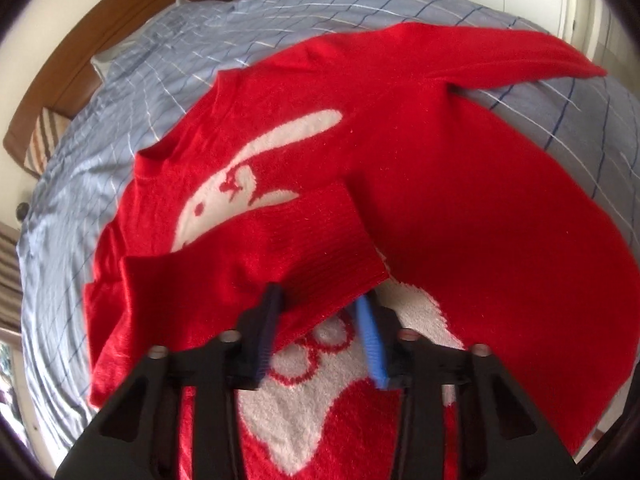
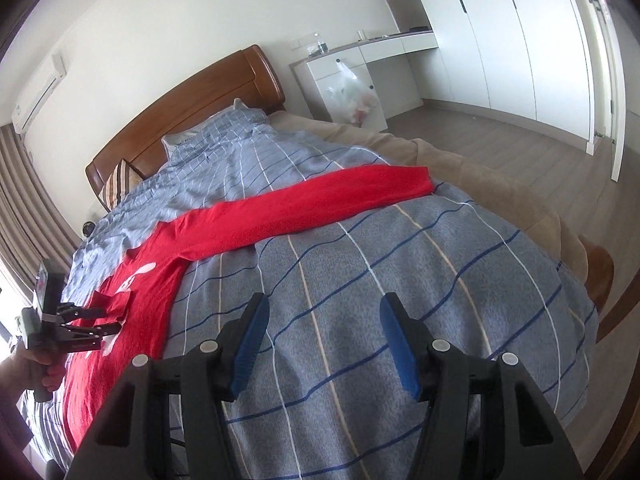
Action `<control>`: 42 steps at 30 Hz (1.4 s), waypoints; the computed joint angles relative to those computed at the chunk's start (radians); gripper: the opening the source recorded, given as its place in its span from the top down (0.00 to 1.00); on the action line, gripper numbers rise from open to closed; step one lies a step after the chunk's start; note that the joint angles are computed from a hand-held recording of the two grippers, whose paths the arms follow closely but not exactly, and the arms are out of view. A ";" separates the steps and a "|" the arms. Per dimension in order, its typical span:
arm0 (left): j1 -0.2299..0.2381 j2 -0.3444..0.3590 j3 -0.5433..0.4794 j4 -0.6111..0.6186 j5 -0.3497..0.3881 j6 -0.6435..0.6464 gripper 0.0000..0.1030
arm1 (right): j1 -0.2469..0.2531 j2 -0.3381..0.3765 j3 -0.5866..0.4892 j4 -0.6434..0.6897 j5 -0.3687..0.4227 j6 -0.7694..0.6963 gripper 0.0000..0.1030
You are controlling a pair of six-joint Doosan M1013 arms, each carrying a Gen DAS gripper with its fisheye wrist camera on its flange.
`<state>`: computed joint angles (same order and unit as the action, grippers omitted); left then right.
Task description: Fold small clothes
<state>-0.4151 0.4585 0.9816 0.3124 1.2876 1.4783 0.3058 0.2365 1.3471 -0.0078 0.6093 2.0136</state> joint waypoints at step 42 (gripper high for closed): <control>0.259 -0.435 0.554 0.395 0.074 -1.177 0.23 | 0.035 0.122 -0.210 -0.001 0.106 -0.186 0.28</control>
<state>-0.1559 0.0235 1.5358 0.7075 1.3612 0.3014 0.3411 0.3588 1.1367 -0.0089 0.7155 1.8276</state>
